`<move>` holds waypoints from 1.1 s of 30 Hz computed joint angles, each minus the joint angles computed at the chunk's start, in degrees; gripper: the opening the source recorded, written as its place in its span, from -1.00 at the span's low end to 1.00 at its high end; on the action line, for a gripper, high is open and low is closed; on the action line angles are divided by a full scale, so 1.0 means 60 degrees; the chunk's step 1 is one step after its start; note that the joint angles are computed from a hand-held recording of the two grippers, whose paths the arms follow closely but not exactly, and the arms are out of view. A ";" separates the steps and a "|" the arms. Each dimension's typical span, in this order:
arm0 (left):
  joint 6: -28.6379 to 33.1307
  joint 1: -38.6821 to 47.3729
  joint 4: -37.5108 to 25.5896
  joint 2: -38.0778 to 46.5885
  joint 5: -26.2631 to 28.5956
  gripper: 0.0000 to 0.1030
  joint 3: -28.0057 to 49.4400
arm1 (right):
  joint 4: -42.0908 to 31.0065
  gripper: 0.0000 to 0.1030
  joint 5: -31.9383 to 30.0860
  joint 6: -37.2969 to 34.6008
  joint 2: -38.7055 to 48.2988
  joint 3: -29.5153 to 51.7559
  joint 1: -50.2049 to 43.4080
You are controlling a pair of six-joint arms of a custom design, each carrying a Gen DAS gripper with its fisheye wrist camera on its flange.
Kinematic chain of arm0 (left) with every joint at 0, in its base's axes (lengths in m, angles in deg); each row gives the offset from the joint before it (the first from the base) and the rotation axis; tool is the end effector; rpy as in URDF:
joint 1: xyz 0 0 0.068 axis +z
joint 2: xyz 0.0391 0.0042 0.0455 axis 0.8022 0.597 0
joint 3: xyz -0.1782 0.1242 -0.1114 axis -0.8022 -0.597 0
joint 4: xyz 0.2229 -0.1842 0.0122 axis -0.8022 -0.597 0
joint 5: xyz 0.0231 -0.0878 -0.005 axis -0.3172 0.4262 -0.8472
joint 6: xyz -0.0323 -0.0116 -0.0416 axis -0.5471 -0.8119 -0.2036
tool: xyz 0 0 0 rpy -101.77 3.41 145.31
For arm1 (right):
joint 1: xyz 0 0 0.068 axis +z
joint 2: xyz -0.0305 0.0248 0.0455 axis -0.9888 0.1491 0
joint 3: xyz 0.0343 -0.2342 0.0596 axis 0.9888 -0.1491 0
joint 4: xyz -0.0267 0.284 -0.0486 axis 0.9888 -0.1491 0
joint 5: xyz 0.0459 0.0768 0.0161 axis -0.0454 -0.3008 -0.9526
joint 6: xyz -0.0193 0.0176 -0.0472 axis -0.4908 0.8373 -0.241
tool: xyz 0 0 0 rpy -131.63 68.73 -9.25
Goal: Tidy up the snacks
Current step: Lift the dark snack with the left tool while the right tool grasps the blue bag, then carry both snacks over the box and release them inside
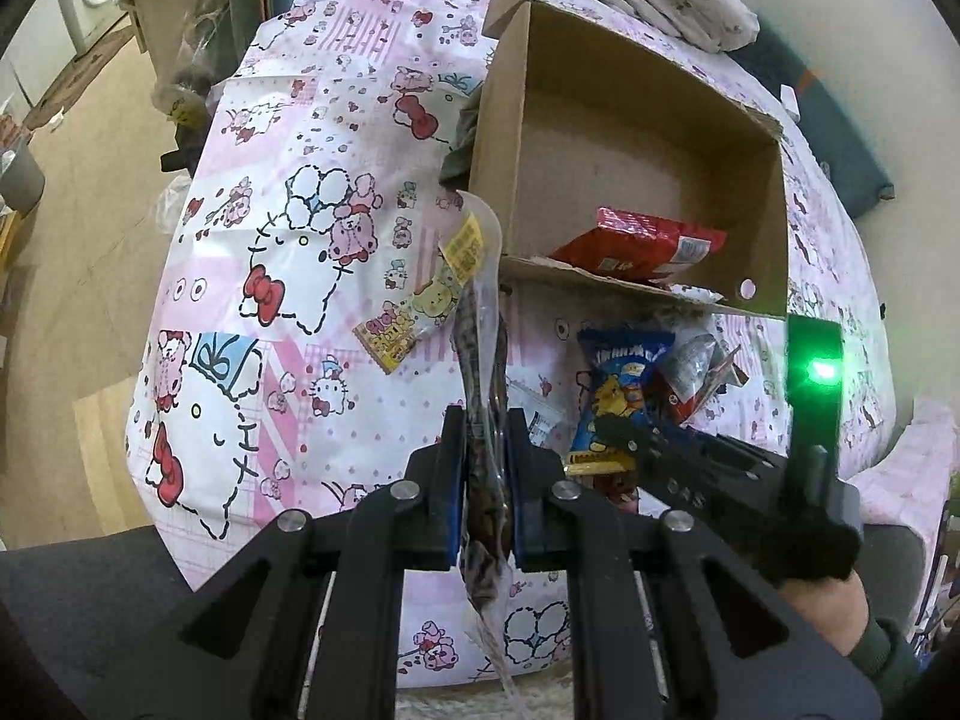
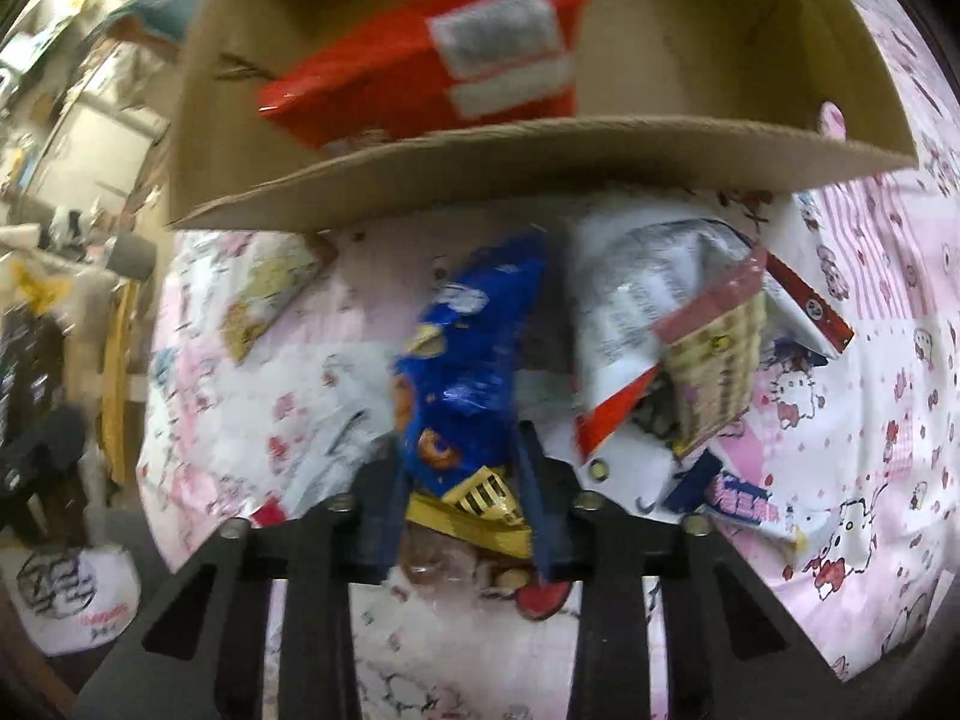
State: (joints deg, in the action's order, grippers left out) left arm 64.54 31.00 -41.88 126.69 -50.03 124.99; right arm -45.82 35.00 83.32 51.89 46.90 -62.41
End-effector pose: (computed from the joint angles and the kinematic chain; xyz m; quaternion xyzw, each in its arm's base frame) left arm 0.3303 -0.1472 0.2445 0.2758 0.9414 -0.1645 0.1036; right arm 0.2252 0.0792 0.1541 0.3081 0.9327 0.1312 0.1342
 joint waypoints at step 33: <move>-0.0343 -0.0527 0.0134 0.1178 0.0434 -0.82 0.2908 | -0.2539 -0.81 -0.0746 -0.1848 -0.6734 0.0341 -0.3533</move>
